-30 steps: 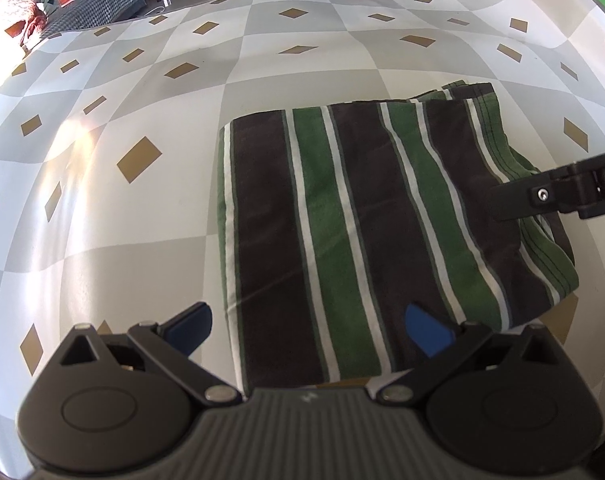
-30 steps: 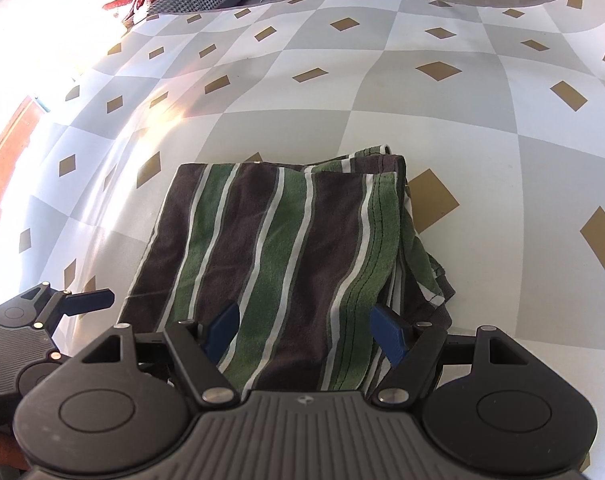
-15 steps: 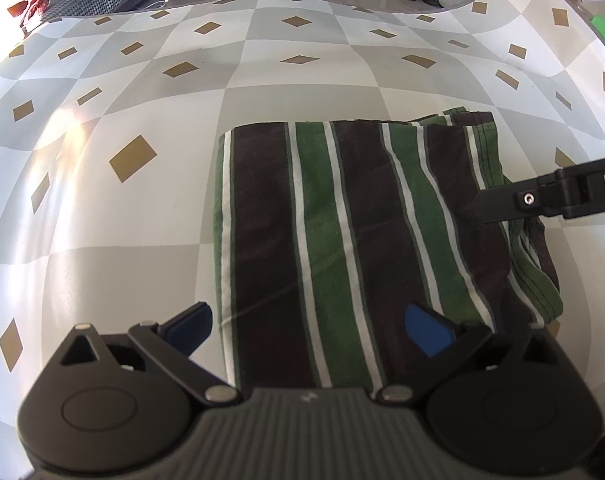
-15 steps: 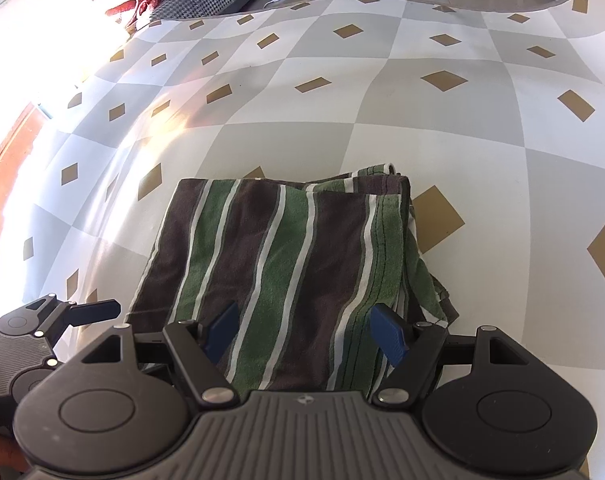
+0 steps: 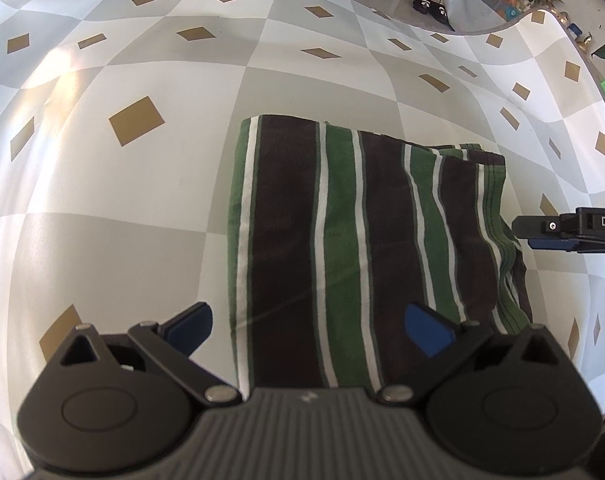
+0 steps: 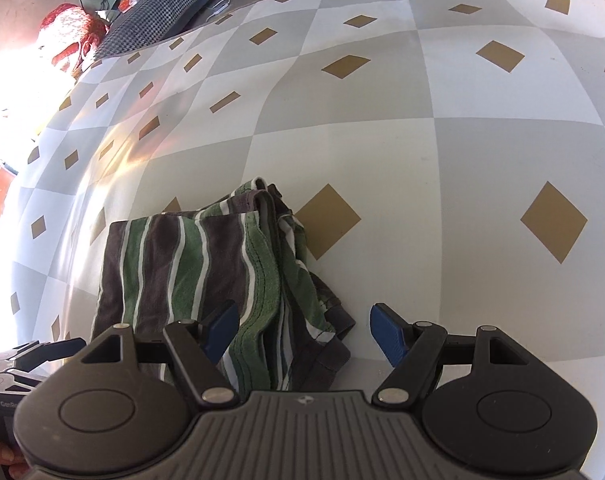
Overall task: Fold clothes
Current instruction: 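Move both open grippers to the folded edge of the striped shirt, then close the right gripper on the shirt edge while the left gripper closes beside it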
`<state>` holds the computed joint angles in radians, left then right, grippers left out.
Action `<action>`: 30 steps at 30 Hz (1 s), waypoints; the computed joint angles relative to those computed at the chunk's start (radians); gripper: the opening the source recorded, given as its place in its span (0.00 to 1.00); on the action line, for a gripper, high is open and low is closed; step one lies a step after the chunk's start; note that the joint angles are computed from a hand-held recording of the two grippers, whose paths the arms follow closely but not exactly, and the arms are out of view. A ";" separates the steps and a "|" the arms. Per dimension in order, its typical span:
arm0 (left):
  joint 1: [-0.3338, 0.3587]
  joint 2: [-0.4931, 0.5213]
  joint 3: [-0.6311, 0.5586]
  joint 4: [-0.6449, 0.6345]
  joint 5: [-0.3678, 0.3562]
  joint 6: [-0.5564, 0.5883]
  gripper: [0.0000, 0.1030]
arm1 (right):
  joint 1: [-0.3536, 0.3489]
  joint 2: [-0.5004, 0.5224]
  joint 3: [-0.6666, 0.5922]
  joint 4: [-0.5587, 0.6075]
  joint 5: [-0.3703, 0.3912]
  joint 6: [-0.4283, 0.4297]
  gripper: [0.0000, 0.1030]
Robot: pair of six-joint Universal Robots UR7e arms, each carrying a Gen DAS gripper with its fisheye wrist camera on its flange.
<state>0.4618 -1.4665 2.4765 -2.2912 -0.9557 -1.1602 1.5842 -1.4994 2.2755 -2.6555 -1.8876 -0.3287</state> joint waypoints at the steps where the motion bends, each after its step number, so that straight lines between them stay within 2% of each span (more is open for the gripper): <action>1: 0.008 -0.005 0.007 -0.022 -0.008 0.007 1.00 | -0.009 -0.001 -0.004 0.010 0.012 0.008 0.69; 8: 0.059 -0.052 0.065 -0.181 -0.052 0.030 1.00 | -0.048 0.006 -0.024 0.058 0.086 0.042 0.69; 17: 0.086 -0.065 0.091 -0.262 -0.070 0.053 1.00 | -0.056 0.018 -0.030 0.075 0.093 0.044 0.69; 21: 0.098 -0.044 0.099 -0.328 -0.087 0.092 1.00 | -0.068 0.016 -0.027 0.068 0.112 0.052 0.69; 25: 0.119 -0.009 0.115 -0.453 -0.122 0.129 1.00 | -0.069 0.020 -0.024 0.056 0.123 0.057 0.72; 30: 0.128 0.030 0.123 -0.540 -0.129 0.155 1.00 | -0.065 0.023 -0.017 0.039 0.123 0.047 0.72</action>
